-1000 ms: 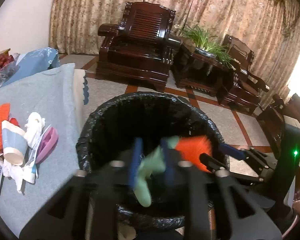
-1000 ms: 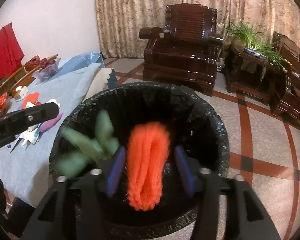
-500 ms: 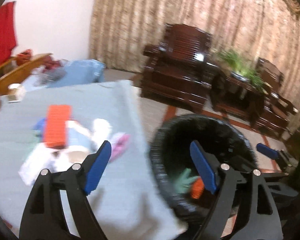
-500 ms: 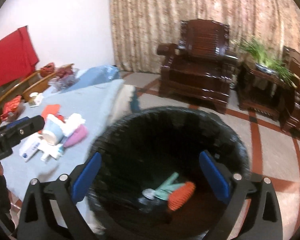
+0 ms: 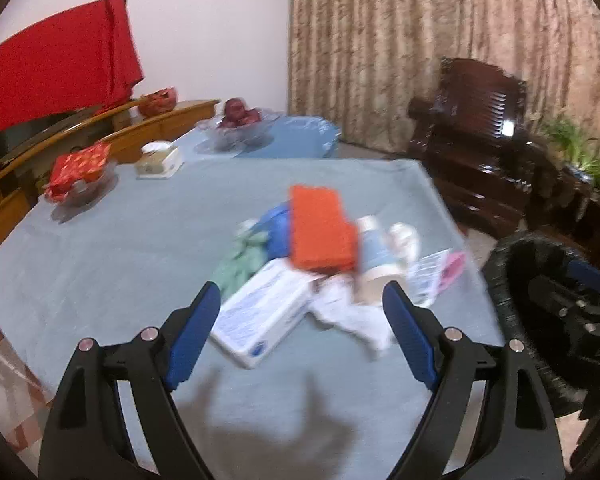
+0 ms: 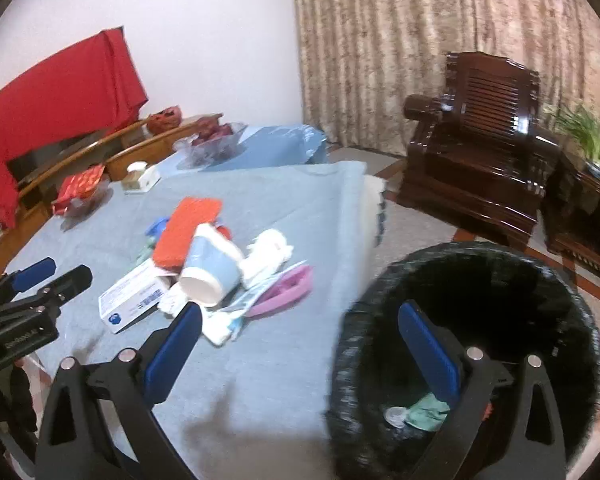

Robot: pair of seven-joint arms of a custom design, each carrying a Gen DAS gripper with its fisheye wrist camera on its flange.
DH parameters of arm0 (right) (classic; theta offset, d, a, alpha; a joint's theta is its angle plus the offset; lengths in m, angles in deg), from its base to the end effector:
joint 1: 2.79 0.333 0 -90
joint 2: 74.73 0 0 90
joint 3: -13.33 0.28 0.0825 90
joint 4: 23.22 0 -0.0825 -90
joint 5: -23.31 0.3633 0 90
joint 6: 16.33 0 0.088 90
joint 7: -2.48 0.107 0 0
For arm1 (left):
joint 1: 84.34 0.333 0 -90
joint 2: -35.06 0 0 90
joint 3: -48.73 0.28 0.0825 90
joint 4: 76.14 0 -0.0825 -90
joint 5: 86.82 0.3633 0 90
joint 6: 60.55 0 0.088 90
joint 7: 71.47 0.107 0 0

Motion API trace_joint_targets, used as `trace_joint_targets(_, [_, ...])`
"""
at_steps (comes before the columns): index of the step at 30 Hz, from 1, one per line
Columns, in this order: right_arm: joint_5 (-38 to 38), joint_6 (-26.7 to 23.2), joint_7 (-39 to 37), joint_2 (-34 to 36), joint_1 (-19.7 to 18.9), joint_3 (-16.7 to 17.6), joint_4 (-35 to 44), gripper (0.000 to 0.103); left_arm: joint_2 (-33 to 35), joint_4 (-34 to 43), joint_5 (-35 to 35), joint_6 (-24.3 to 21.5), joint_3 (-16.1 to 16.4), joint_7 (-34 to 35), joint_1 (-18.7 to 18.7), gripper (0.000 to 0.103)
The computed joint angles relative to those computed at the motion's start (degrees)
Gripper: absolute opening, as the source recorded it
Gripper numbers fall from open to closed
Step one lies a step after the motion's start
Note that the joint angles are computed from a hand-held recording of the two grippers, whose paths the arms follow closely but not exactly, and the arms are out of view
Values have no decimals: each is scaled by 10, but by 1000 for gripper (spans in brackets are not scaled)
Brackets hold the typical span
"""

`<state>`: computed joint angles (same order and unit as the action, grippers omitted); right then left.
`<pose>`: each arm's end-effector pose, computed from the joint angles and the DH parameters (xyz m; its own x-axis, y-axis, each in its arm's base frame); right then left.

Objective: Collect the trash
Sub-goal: 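Move the left gripper to the white medicine box and grasp it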

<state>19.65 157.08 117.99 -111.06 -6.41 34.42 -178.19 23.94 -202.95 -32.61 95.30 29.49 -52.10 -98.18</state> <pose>0.3818 0.1347 0.4977 0.0049 -0.9961 -0.0885 -0.5903 0.0686 -0.8043 0.4171 -0.3157 0.4941 -0.1046 -0.9944 -0.0176 -0.5917 0.0765 -0.8025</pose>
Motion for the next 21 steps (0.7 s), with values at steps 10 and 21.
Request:
trace_joint_targets(10, [-46, 12, 40, 83, -42, 67, 46, 96, 37, -32, 7, 29, 35, 11, 33, 81])
trace_joint_targets(21, [-142, -20, 115, 117, -60, 85, 82, 95, 84, -38, -110, 114, 56, 108, 23, 67])
